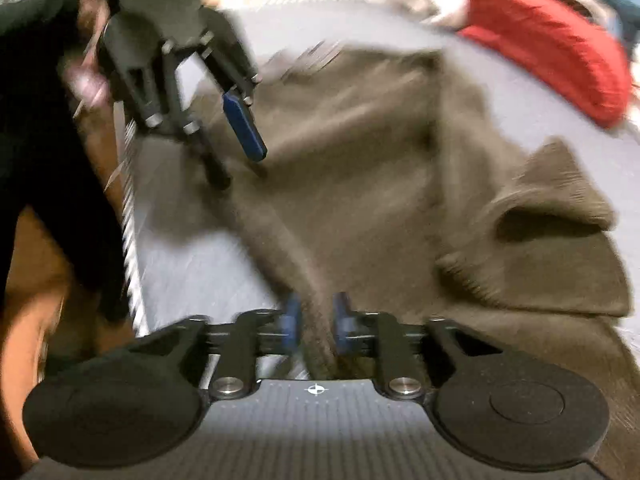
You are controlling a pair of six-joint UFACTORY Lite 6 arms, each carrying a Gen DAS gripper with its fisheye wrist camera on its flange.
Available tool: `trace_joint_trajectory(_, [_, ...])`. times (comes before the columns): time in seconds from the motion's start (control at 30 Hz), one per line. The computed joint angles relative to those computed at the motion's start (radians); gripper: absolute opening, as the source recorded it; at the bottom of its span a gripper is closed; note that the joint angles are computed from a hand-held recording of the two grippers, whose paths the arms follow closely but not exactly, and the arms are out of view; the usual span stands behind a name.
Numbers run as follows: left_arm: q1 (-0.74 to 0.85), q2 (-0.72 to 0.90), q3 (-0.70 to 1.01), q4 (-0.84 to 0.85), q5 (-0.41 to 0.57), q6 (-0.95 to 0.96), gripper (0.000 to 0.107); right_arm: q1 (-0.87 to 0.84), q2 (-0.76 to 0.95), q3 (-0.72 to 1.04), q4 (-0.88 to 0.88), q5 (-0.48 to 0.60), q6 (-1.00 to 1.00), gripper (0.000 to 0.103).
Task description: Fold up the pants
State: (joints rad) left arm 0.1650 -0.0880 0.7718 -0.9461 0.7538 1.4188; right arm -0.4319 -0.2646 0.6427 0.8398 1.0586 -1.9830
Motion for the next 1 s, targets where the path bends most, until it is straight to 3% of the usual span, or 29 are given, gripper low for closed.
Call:
trace_joint_trajectory(0.03, [0.03,0.03,0.042,0.007,-0.023,-0.07,0.063,-0.045,0.021,0.028,0.053,0.033,-0.009,0.061])
trace_joint_trajectory(0.07, [0.065,0.076,0.098,0.039,-0.058,-0.175,0.065,-0.077,0.038,0.05,0.095,0.054,-0.01,0.066])
trace_joint_trajectory(0.1, [0.088,0.111,0.141,0.086,-0.091,-0.279,0.072,-0.102,0.061,0.075,0.132,0.065,-0.005,0.066])
trace_joint_trajectory(0.17, [0.158,0.203,0.24,0.21,-0.15,-0.489,0.074,-0.127,0.087,0.103,0.199,0.04,0.011,0.067])
trace_joint_trajectory(0.27, [0.259,0.349,0.394,0.35,-0.179,-0.682,0.079,-0.111,0.08,0.087,0.283,-0.11,0.003,0.071])
trace_joint_trajectory(0.4, [0.352,0.507,0.515,0.409,-0.148,-0.775,0.083,-0.03,0.067,0.051,0.343,-0.396,0.001,0.072])
trace_joint_trajectory(0.57, [0.373,0.6,0.543,0.292,-0.059,-0.697,0.083,0.032,0.096,0.047,0.464,-0.595,0.0,0.072])
trace_joint_trajectory(0.63, [0.335,0.583,0.492,0.263,-0.073,-0.64,0.083,0.038,0.12,0.063,0.527,-0.656,0.005,0.074])
trace_joint_trajectory(0.67, [0.294,0.548,0.445,0.296,-0.134,-0.616,0.08,0.043,0.145,0.078,0.572,-0.692,0.004,0.075])
trace_joint_trajectory(0.73, [0.252,0.493,0.374,0.358,-0.226,-0.605,0.054,0.032,0.19,0.121,0.617,-0.756,0.054,0.077])
trace_joint_trajectory(0.77, [0.262,0.482,0.368,0.359,-0.232,-0.586,0.033,0.015,0.218,0.145,0.642,-0.777,0.069,0.078])
trace_joint_trajectory(0.8, [0.298,0.479,0.375,0.319,-0.201,-0.531,0.027,-0.004,0.248,0.176,0.639,-0.796,0.126,0.079])
trace_joint_trajectory(0.83, [0.331,0.458,0.368,0.266,-0.184,-0.46,0.026,-0.029,0.281,0.215,0.608,-0.812,0.225,0.08])
trace_joint_trajectory(0.9, [0.36,0.354,0.302,0.242,-0.244,-0.403,0.024,-0.084,0.347,0.29,0.515,-0.82,0.434,0.081])
trace_joint_trajectory(1.0, [0.406,0.256,0.257,0.229,-0.194,-0.382,0.025,-0.156,0.442,0.38,0.37,-0.833,0.748,0.081])
